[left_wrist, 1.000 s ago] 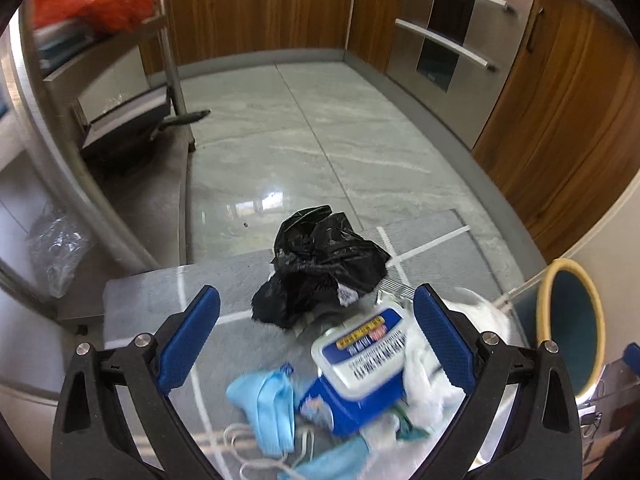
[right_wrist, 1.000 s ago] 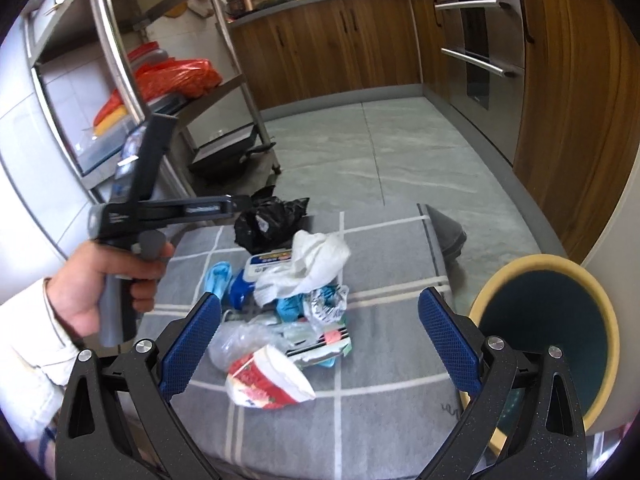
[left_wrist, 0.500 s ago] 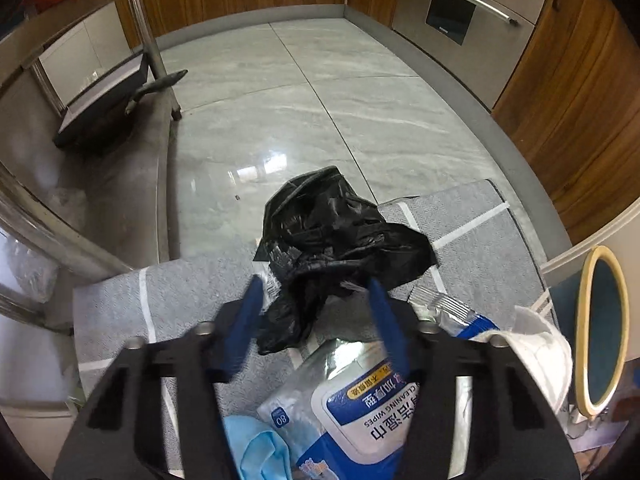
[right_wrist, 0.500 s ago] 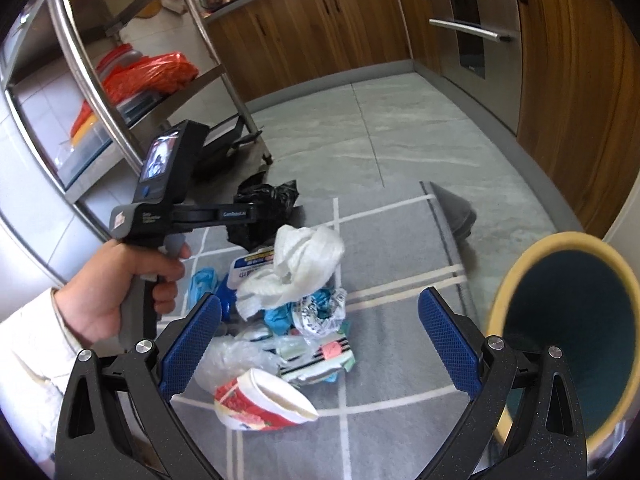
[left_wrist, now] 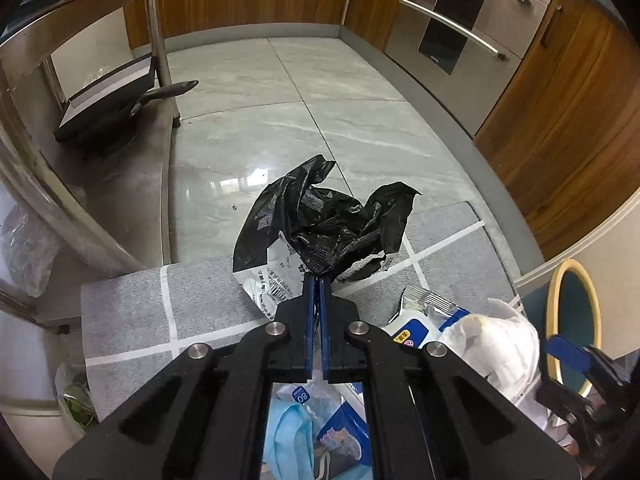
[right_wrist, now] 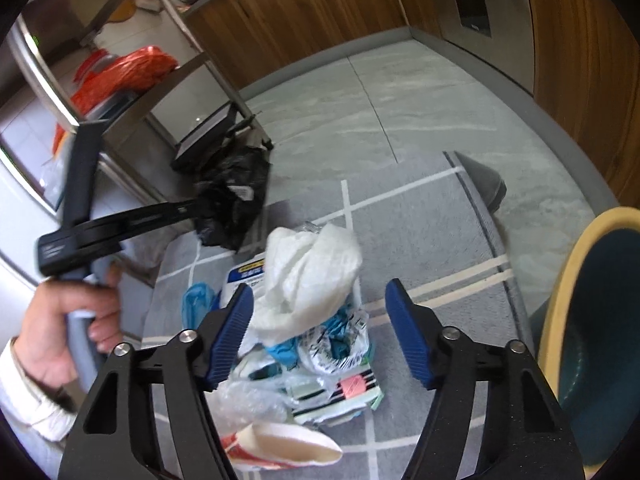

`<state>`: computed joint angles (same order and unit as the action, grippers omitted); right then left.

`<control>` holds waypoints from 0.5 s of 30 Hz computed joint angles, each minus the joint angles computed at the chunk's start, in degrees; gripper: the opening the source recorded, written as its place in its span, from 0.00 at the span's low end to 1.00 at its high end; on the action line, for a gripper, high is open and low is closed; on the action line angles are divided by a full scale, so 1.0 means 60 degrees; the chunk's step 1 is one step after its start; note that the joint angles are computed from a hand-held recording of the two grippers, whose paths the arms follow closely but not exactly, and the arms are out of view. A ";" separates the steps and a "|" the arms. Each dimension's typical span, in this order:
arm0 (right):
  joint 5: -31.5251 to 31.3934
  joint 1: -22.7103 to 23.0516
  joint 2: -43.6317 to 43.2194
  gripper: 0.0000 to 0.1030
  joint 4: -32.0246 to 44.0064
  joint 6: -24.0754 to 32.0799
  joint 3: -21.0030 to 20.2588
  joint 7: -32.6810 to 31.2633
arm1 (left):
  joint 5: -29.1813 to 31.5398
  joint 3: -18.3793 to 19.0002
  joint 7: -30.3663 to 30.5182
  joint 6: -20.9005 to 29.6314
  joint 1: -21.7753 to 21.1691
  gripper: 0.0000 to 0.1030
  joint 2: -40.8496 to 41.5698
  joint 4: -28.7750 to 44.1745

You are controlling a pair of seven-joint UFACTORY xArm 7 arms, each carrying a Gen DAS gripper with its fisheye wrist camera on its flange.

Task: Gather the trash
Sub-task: 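Grasp the black plastic bag with the left tool while the right tool grasps the white tissue, then carry the black bag with the left tool while the right tool lowers the tissue into the bin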

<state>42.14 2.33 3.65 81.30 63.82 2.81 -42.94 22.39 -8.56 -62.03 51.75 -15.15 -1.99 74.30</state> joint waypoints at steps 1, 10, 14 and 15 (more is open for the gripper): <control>-0.0042 0.0027 0.0108 0.65 0.0060 -0.0022 0.0019 0.0129 | 0.0014 -0.0010 -0.0072 -0.0016 -0.0008 0.01 -0.0053 -0.0009; 0.0003 0.0086 0.0758 0.54 0.0484 0.0166 0.0297 0.0795 | 0.0499 -0.0276 -0.0409 0.0065 0.0030 0.01 -0.0642 -0.0084; 0.0104 0.0036 0.0761 0.20 0.0471 0.0406 0.0357 0.0614 | 0.0661 -0.0391 -0.0508 0.0116 0.0032 0.01 -0.0833 -0.0137; 0.0165 0.0025 0.0735 0.19 0.0465 0.0440 0.0360 0.0553 | 0.0695 -0.0423 -0.0553 0.0148 0.0034 0.01 -0.0872 -0.0137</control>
<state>43.13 2.48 8.06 84.09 66.47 4.97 -39.62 26.56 -11.09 -65.35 52.64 -14.95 -7.22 73.47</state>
